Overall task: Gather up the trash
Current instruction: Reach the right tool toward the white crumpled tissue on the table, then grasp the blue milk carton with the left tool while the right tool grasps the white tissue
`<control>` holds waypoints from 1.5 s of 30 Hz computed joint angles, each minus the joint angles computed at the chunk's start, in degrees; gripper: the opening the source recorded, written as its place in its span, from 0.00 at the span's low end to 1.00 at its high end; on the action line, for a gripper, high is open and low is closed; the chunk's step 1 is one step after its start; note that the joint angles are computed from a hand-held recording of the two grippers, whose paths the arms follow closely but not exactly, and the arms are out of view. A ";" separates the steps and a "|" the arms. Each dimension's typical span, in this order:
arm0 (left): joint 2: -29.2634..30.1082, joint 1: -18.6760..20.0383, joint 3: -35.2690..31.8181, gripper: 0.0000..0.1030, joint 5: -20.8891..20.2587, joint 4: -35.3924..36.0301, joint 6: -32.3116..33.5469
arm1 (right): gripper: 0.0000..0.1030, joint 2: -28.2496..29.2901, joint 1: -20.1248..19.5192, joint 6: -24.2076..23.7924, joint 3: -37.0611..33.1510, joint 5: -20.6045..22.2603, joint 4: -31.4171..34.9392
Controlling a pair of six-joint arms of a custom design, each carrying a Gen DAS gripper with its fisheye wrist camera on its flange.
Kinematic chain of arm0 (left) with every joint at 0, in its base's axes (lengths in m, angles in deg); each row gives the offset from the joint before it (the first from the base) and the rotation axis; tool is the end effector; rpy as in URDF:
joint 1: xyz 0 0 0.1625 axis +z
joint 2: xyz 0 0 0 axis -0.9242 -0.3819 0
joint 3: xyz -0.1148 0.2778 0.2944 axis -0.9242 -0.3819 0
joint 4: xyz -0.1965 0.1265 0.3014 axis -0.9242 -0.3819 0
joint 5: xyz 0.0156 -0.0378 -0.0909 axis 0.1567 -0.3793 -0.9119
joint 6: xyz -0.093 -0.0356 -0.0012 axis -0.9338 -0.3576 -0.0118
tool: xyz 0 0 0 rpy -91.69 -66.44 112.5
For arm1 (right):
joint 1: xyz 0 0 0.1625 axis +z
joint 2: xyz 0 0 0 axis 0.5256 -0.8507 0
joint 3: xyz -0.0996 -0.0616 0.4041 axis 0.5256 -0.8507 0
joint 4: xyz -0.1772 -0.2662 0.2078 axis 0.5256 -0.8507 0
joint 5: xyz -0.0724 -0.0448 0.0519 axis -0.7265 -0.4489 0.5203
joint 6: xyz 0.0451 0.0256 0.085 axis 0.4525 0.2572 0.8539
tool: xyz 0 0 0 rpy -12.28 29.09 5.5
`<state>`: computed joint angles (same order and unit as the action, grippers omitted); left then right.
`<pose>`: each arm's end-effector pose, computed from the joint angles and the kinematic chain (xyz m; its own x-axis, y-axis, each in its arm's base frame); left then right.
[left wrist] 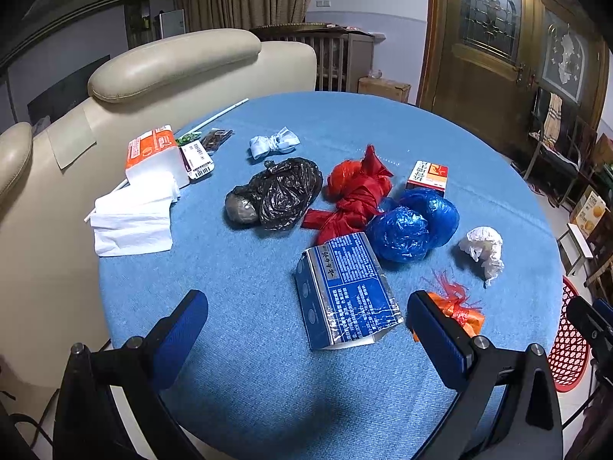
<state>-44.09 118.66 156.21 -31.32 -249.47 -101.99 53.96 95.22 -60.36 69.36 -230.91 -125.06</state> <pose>-0.0354 -0.3941 0.2856 -0.7116 -0.1127 -0.6935 0.4319 0.7084 -0.5582 0.3603 -0.3879 -0.0484 -0.8059 0.0550 0.5895 -0.4091 0.6679 -0.6217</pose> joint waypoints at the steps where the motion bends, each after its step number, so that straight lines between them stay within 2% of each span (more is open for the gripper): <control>1: 0.12 0.08 0.10 1.00 -0.12 -0.73 0.36 | 1.00 -0.01 -0.06 0.06 0.04 0.01 0.01; 6: 0.96 0.49 0.44 1.00 -0.40 -3.62 2.07 | 1.00 0.04 -0.21 0.11 0.08 -0.05 0.06; 16: -0.59 0.91 0.09 1.00 -0.95 -0.19 -0.03 | 1.00 0.06 -0.57 0.23 -0.06 0.01 0.48; 23: -1.02 1.75 -0.40 1.00 -2.34 1.87 -1.66 | 1.00 -0.25 -2.26 -2.14 -2.04 3.35 1.65; 27: 0.31 2.58 -0.49 1.00 -2.66 0.60 -0.59 | 1.00 0.40 -4.10 -4.68 -5.60 5.36 4.19; 33: 3.29 3.95 -1.90 1.00 -3.96 -1.19 0.56 | 0.99 2.63 -7.55 -5.82 -13.10 7.84 12.78; 36: 5.54 4.99 -3.37 1.00 -4.39 -1.41 0.63 | 0.94 4.02 -8.87 -5.77 -16.26 8.15 16.34; 42: 9.33 6.79 -5.45 1.00 -5.47 -2.52 1.12 | 0.75 5.77 -10.37 -5.92 -20.02 8.15 20.51; 44: 9.98 7.20 -5.73 1.00 -5.86 -3.03 1.89 | 0.42 5.63 -10.92 -5.47 -19.99 9.76 21.35; 45: 10.34 7.59 -5.88 1.00 -6.37 -3.54 2.52 | 0.42 5.68 -10.97 -5.35 -20.00 9.71 21.44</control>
<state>-33.75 126.25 150.33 -37.68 -253.01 -99.46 59.64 84.26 -65.71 49.36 -221.20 -103.62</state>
